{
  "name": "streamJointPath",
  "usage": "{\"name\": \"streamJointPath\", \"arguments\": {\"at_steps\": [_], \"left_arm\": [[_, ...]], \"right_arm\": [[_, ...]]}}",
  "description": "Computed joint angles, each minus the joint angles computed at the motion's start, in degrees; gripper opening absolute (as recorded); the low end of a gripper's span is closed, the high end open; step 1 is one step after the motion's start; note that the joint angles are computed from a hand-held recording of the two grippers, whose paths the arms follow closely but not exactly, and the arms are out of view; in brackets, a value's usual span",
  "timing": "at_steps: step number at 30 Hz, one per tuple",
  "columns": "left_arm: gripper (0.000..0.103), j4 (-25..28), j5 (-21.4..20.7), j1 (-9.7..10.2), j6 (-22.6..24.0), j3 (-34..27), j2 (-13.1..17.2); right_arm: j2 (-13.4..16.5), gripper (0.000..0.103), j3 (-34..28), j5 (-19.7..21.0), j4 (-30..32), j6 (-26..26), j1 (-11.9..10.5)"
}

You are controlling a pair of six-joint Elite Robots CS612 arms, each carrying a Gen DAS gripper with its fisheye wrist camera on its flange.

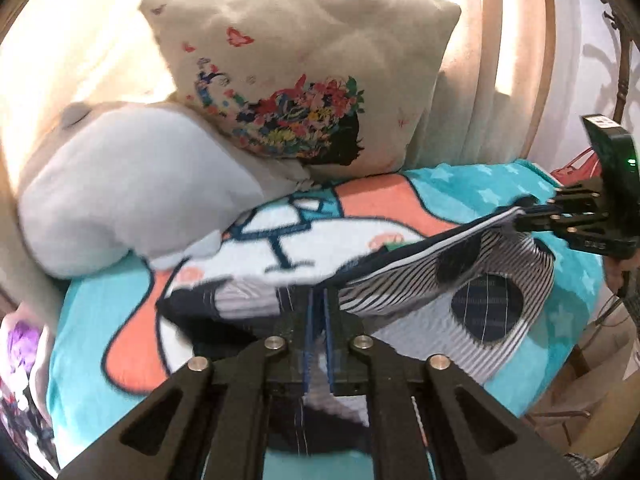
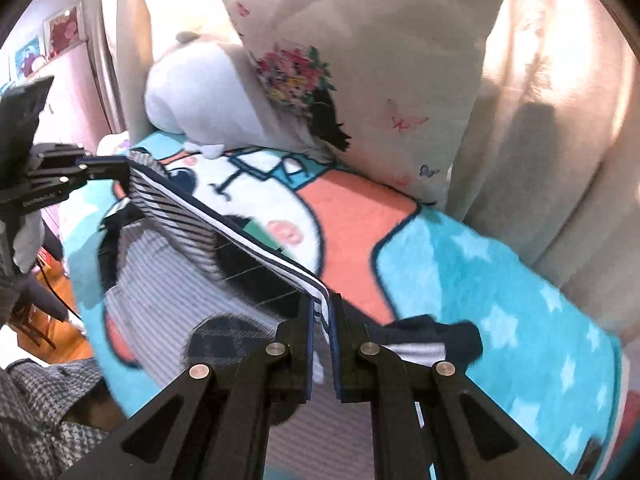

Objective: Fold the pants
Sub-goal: 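Lift the leg ends with both grippers and fold them over onto the waistband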

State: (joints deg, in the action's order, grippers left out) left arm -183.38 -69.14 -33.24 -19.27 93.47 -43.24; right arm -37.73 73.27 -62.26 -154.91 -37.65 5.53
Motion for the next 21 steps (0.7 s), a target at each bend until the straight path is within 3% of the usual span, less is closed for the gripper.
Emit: {"name": "streamJointPath", "arguments": {"at_steps": [4, 10, 13, 15, 17, 21], "left_arm": [[0.002, -2.81, 1.02, -1.29, -3.24, 3.83, -0.2], [0.002, -5.65, -3.05, -1.34, -9.68, 8.61, -0.9], [0.004, -8.51, -2.1, -1.35, -10.94, 9.9, -1.41], [0.011, -9.21, -1.5, -1.1, -11.82, 9.97, -1.71], [0.024, -10.53, -1.05, -0.85, -12.93, 9.79, -1.85], [0.031, -12.88, -0.27, -0.45, -11.49, 8.12, -1.94]], "right_arm": [[-2.32, 0.008, 6.74, 1.78, -4.18, 2.36, -1.11], [-3.87, 0.008, 13.78, 3.77, -7.41, 6.38, -2.76], [-3.97, 0.009, 15.78, 4.09, -10.29, 9.66, -3.39], [-3.95, 0.009, 16.47, 5.37, -11.87, 12.48, -3.96], [-4.3, 0.012, 17.72, 5.56, -15.27, 14.77, -4.26], [-4.73, 0.028, 19.07, 7.09, -20.0, 18.46, -4.84]]}}
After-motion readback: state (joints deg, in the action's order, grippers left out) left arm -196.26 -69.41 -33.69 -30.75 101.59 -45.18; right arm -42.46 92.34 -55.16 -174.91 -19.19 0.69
